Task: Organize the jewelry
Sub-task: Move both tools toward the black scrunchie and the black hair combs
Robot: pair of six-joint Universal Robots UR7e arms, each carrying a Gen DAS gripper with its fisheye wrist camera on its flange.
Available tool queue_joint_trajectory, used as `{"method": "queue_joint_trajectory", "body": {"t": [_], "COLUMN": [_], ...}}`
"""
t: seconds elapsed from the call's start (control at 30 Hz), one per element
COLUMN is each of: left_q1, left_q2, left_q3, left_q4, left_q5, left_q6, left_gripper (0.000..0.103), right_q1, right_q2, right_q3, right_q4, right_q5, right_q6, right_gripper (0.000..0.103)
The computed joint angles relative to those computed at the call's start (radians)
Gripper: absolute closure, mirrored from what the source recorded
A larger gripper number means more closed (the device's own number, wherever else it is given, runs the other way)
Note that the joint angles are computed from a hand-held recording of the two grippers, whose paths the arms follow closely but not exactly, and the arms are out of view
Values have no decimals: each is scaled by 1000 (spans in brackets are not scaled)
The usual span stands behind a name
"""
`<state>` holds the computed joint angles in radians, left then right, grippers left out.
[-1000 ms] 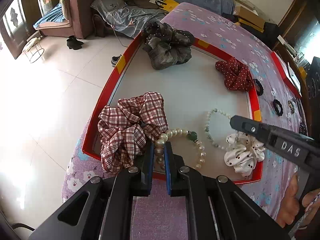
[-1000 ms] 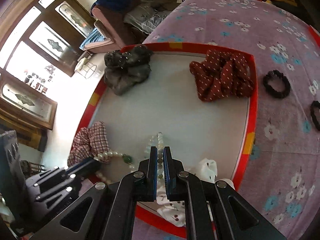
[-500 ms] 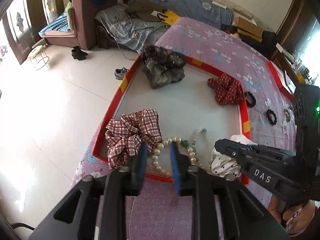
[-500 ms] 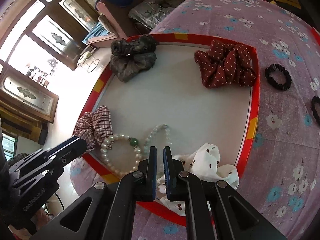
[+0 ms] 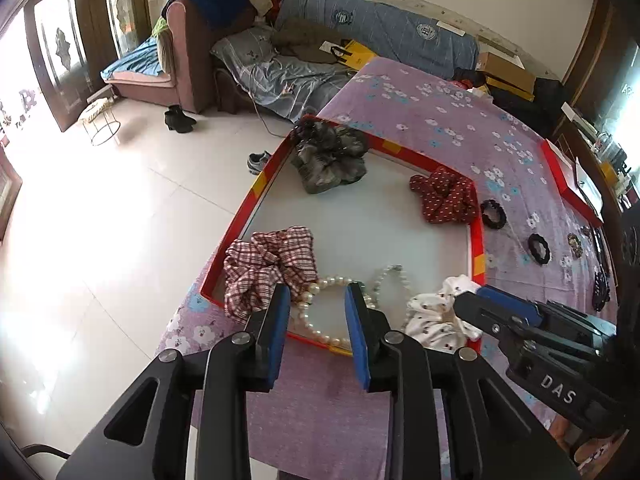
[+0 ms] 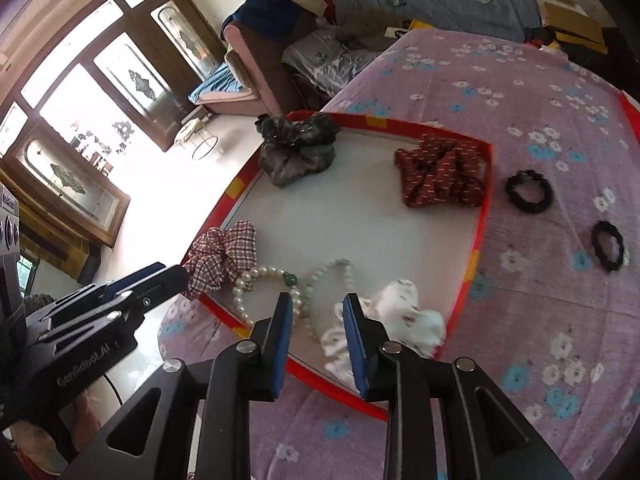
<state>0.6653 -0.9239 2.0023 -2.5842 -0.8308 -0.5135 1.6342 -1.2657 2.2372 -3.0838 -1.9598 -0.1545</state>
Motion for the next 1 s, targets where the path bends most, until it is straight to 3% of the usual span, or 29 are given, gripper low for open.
{"method": "queue_joint_trajectory", "body": {"t": [0.3,0.57,0.7,1.0], "left_q1": [-85,-156,-182,-197], "left_q2": [52,157,214,380], "left_q3": [-20,-88,-137,-329], "left_q4": [0,-5,-6,52], "left_q5": [-1,-62,-107,-147], "left_q6": [-9,1,5,26], "left_gripper": [70,69,69,69], "right_q1": [-78,-249,-385,-797], "right_q2": [-171,-414,-578,-917], "right_q3": [125,242,289,302], "right_q4": [-40,-17,32,214], "right_q5": [24,69,124,344], "right_q6": [-11,-37,-74,-184], "right_gripper": [64,64,64,63]}}
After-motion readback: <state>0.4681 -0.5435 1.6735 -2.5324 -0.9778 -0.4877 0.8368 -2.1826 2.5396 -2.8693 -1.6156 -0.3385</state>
